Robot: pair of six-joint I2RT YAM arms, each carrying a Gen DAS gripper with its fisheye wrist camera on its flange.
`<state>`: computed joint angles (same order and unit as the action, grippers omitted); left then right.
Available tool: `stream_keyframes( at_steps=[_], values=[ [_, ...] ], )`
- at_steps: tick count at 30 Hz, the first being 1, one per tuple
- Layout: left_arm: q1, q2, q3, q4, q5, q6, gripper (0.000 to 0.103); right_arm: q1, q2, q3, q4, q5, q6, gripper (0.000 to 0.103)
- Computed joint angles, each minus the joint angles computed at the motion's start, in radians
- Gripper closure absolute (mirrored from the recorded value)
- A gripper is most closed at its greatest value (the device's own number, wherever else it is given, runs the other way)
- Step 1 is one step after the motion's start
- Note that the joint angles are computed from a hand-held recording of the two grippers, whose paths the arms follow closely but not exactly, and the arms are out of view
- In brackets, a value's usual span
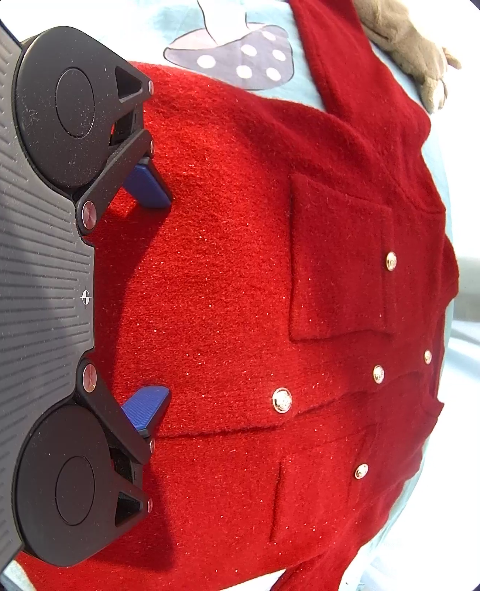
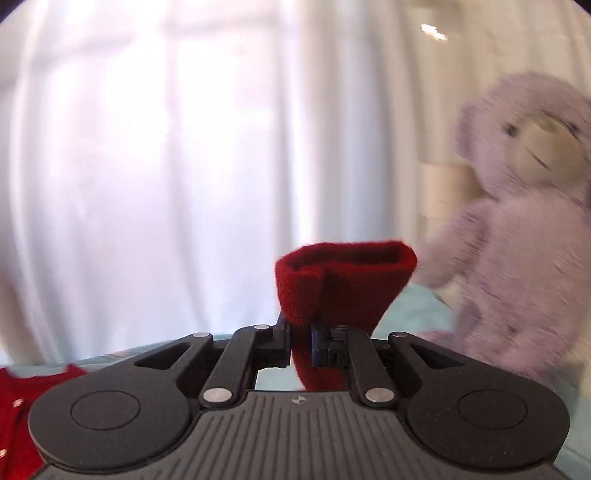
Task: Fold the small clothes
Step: 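Carry the held sleeve across the cardigan body with the right tool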
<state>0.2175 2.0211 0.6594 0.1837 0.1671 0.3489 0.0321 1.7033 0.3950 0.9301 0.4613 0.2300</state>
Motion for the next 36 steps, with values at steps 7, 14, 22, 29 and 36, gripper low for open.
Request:
stream_keyframes(
  at_steps=[7, 14, 22, 29, 36],
  values=[
    [0.005, 0.001, -0.016, 0.032, 0.008, 0.013, 0.0, 0.383, 0.229, 0.209, 0.042, -0.147, -0.085, 0.093],
    [0.031, 0.0, 0.041, -0.069, 0.045, 0.037, 0.0, 0.467, 0.351, 0.29, -0.181, -0.269, 0.114, 0.064],
    [0.06, 0.053, 0.308, -0.326, 0.371, -0.108, 0.0, 0.381, 0.261, -0.007, -0.03, -0.24, 0.327, 0.055],
    [-0.025, 0.273, 0.63, -0.46, 0.558, -0.275, 0.0, 0.383, 0.23, -0.164, 0.085, -0.224, 0.443, 0.049],
    [-0.06, 0.414, 0.778, -0.541, 0.605, -0.326, 0.03, 0.334, 0.197, -0.24, 0.126, -0.228, 0.46, 0.049]
  ],
)
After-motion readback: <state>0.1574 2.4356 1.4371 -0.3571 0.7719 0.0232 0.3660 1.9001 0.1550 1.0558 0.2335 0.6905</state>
